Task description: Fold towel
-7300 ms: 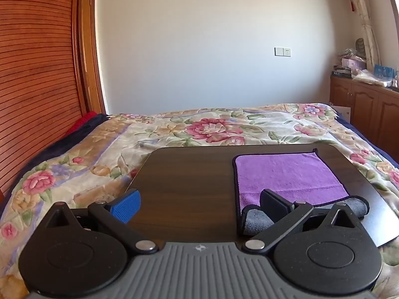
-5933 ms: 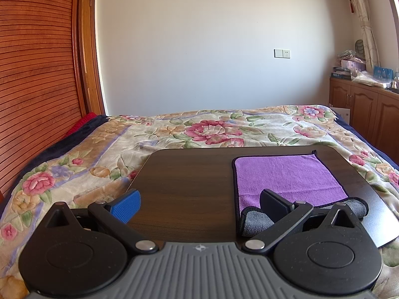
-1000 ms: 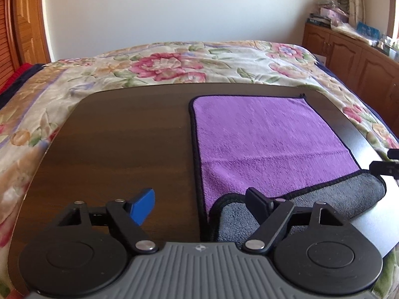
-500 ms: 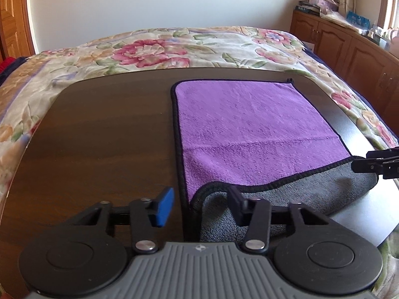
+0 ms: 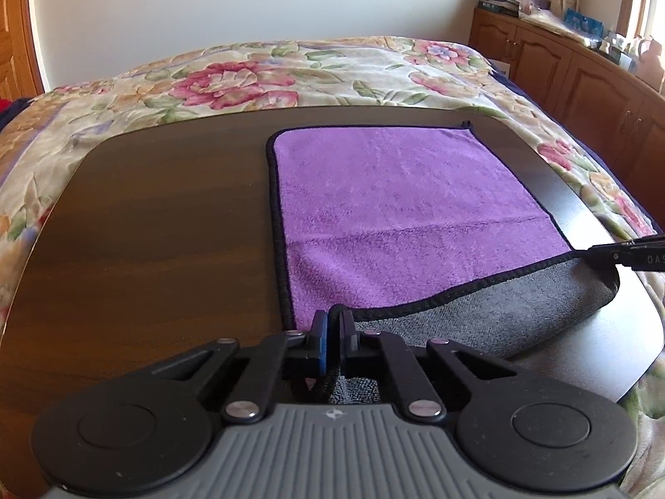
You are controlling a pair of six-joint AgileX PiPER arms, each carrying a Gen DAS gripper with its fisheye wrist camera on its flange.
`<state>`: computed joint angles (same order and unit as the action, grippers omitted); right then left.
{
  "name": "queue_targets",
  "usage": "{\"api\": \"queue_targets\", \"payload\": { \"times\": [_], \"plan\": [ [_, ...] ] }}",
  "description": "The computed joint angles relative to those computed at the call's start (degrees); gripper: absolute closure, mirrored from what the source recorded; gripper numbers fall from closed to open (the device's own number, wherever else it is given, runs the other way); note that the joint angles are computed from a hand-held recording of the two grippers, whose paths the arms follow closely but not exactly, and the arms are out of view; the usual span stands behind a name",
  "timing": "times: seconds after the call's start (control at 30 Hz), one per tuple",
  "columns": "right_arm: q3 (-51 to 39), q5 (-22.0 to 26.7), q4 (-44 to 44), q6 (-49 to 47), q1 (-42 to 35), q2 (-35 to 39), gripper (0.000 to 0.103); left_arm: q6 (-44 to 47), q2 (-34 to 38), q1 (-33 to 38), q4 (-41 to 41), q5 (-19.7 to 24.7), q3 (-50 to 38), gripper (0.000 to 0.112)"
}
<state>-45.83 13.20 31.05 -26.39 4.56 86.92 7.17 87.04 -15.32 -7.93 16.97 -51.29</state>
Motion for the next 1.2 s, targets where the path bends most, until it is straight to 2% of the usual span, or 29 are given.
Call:
{"api": "queue_targets", "payload": {
  "times": [0.17, 0.3, 0.43, 0.53, 0.7, 0.87, 1.2],
  "plan": [
    [-0.36, -0.29, 4.73, -5.40, -0.24, -1.63, 0.100, 0.79, -0.17, -0.45, -0.45, 1.01, -1.67, 0.106],
    [-1.97, -0.29, 7.37, -8.49, -0.58, -1.89, 0.100, 3.68, 0.06, 0.11, -3.81, 2.57, -4.02, 0.106],
    [-4.29, -0.02, 14.67, -16.14, -2.10, -0.99, 0.101, 5.25, 1.28, 0.80, -5.66, 4.13, -7.62, 0.106],
    [-5.35, 1.20, 24.61, -26.55, -3.88, -0.14, 0.101, 5.99, 2.34, 1.33, -6.72, 5.27, -10.43, 0.106],
    [-8.36, 2.36, 29.22, -32.09, -4.91, 2.30, 0.101, 6.55, 4.76, 2.33, -7.45, 6.86, -15.40, 0.106],
    [-11.77, 3.11, 31.78, -35.26, -5.22, 5.02, 0.101, 5.50, 7.86, 2.54, -6.05, 7.78, -19.97, 0.106],
    [-19.84, 3.73, 29.67, -34.97, -4.61, 11.16, 0.101, 4.05, 14.98, 3.63, -4.34, 9.89, -29.52, 0.106]
  ]
}}
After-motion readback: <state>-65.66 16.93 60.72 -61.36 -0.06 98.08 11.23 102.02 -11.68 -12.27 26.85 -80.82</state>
